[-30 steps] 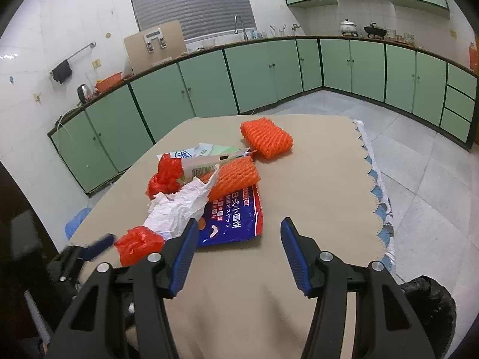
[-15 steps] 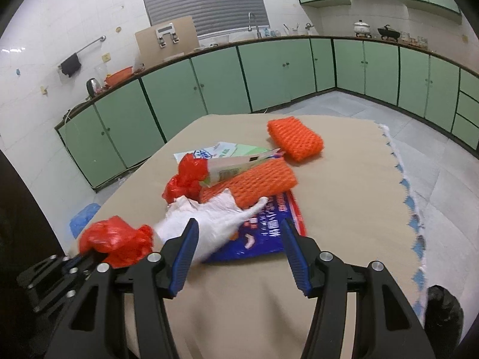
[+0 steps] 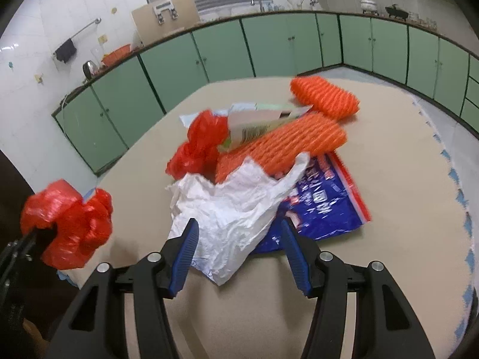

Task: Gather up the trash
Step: 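Grasp the red plastic bag with the left gripper while the right gripper grasps the white plastic bag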

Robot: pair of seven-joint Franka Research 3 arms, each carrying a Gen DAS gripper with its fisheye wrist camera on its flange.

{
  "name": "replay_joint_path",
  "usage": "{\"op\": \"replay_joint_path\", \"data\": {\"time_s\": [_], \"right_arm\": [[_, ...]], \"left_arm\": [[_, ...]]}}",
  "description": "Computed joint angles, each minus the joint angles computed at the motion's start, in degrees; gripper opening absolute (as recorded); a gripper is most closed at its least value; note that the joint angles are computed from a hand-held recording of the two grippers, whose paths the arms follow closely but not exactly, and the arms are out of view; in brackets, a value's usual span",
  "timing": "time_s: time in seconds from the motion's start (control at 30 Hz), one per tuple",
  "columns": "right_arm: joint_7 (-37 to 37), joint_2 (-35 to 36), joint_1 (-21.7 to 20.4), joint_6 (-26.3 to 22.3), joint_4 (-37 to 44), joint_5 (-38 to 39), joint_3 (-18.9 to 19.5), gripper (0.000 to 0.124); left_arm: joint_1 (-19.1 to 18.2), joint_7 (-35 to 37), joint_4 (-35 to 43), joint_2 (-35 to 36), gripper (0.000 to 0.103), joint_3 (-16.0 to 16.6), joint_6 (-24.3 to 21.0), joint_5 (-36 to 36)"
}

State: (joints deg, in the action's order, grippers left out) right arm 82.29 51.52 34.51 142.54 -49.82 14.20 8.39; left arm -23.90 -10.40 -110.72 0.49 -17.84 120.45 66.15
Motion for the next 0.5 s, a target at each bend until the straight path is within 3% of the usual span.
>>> {"op": "replay_joint_path", "data": {"time_s": [0.03, 0.07, 0.2, 0.5], "right_arm": [[-0.9, 1.3, -0.2, -2.0, 2.2, 0.2, 0.8, 0.019], [-1.7, 1.5, -0.3, -2.3, 2.4, 0.5, 1.2, 0.003], [-5.3, -4.2, -1.3, 4.0, -7.2, 2.5, 2.2, 0.003], [-8.0, -13.2, -4.0, 10.6, -19.4, 6.6, 3.6, 0.003]], "left_arm": [[0.1, 0.0, -0.1, -0.1, 0.000, 0.1, 0.3, -0.1], [0.1, 0.1, -0.2, -0.2, 0.000, 0.1, 0.3, -0.3], [0.2, 0.3, -0.2, -0.5, 0.000, 0.0, 0.1, -0.4], [-0.6, 1.9, 1.6, -0.1, 0.000, -0.6, -2.0, -0.2]]}}
